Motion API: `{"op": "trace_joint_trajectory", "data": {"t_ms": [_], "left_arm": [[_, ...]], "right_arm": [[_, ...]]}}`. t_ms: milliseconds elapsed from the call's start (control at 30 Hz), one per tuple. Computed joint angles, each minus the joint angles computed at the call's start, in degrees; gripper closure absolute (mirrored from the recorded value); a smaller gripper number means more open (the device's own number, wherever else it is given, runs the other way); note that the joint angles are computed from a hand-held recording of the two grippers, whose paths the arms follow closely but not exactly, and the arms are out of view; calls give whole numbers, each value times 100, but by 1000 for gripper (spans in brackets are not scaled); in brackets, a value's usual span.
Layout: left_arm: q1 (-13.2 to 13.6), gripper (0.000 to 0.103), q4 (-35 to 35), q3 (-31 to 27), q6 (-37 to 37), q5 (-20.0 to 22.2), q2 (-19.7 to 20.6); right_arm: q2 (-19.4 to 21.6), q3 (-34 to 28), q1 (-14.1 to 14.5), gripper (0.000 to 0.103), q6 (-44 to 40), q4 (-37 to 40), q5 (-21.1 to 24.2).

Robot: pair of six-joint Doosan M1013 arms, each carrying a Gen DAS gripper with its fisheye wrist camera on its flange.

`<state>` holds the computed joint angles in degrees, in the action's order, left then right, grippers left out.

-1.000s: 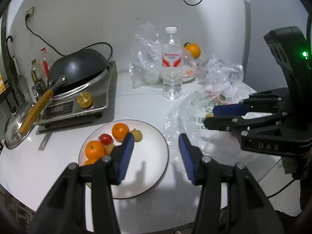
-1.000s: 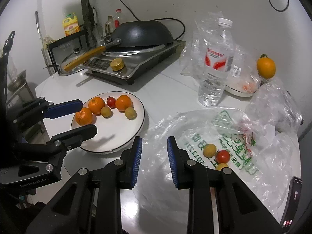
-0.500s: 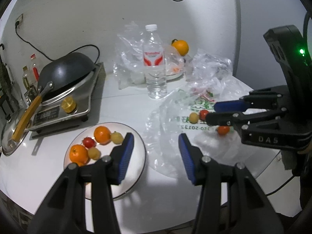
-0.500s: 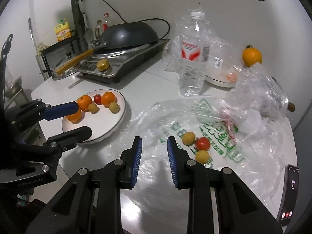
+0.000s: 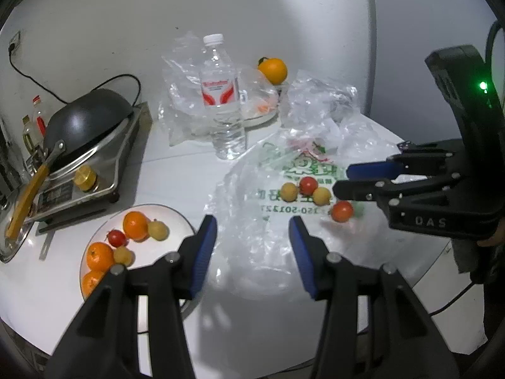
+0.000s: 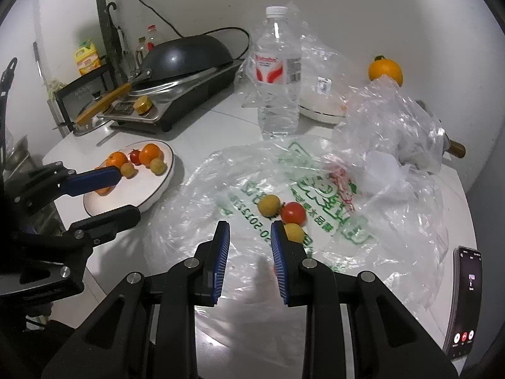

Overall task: Organize fruits
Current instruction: 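Move both open tools back toward the fruit in the plastic bag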

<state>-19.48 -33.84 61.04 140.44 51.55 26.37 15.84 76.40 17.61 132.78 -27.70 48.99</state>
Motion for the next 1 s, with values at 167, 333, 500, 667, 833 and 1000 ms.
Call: {"op": "trace_joint_trajectory", "data": {"t_ms": [167,333,500,667,833,1000], "left_arm": [[-54,54,84,-16,-98,26,21],[-106,54,163,-21,-172,87,49],[-148,54,245,-44,-272,167,91],[-176,54,276,-62,-311,233,126],[-202,52,340,-107,-394,283,163],[-227,51,406,-163,-448,336,210]], "right_arm": [[-40,109,-73,75,16,72,-36],[-67,228,-140,74,9,192,-43],[-78,334,-213,64,-39,368,-83],[-69,393,-265,64,-107,511,-112],[-19,400,-310,64,-241,665,-110],[30,389,-342,64,-373,773,-90]]}}
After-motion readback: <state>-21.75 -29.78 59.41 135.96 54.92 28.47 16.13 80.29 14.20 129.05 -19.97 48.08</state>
